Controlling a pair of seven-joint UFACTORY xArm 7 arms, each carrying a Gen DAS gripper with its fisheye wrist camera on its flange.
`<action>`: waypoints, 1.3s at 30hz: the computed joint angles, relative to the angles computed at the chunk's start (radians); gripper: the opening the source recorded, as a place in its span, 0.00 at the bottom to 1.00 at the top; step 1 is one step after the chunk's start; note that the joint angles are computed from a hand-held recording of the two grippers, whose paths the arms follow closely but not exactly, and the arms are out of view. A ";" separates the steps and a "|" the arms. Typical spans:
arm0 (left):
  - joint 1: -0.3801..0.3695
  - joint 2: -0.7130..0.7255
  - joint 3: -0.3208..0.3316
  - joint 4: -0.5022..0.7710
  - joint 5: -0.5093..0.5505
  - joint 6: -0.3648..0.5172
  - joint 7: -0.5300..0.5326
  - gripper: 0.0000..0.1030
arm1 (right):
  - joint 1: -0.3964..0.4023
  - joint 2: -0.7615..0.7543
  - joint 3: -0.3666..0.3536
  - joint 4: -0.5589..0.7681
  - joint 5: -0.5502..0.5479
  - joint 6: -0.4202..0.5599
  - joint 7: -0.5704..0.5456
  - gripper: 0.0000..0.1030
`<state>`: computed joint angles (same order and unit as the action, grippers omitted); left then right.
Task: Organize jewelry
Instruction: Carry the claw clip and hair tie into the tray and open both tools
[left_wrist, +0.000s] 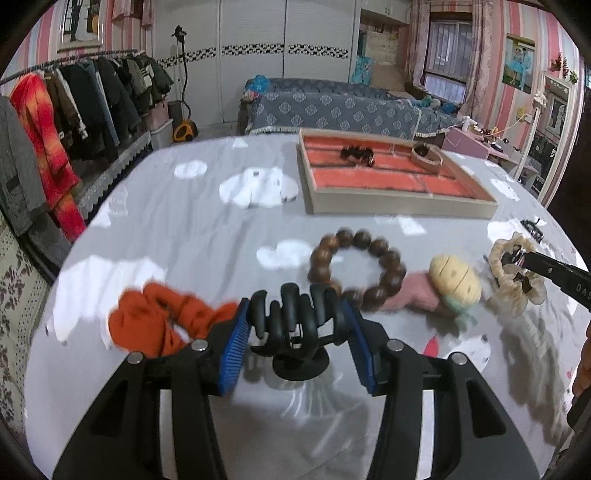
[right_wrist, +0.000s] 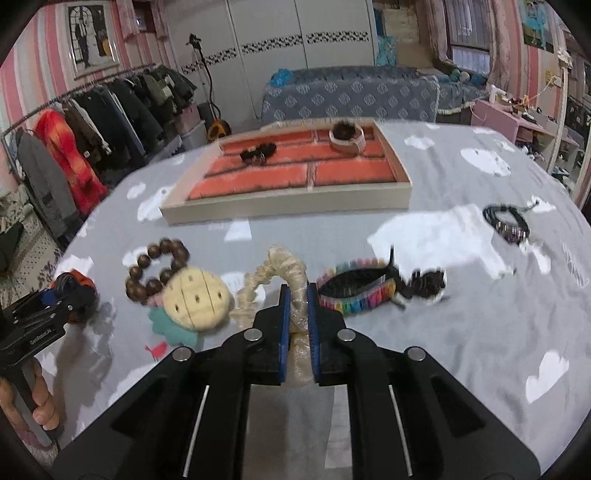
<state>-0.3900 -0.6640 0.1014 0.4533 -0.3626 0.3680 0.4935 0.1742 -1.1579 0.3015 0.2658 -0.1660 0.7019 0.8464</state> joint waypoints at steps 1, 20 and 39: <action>-0.005 0.009 -0.003 0.018 -0.001 0.002 -0.004 0.48 | -0.008 0.002 -0.010 0.006 -0.008 -0.012 -0.010 0.10; 0.030 0.533 -0.158 0.655 -0.077 0.100 -0.128 0.48 | -0.288 0.427 -0.160 0.278 -0.064 -0.349 -0.311 0.10; 0.013 1.069 -0.224 1.177 0.368 0.219 -0.471 0.48 | -0.337 0.948 -0.238 0.576 -0.101 -0.412 -0.360 0.10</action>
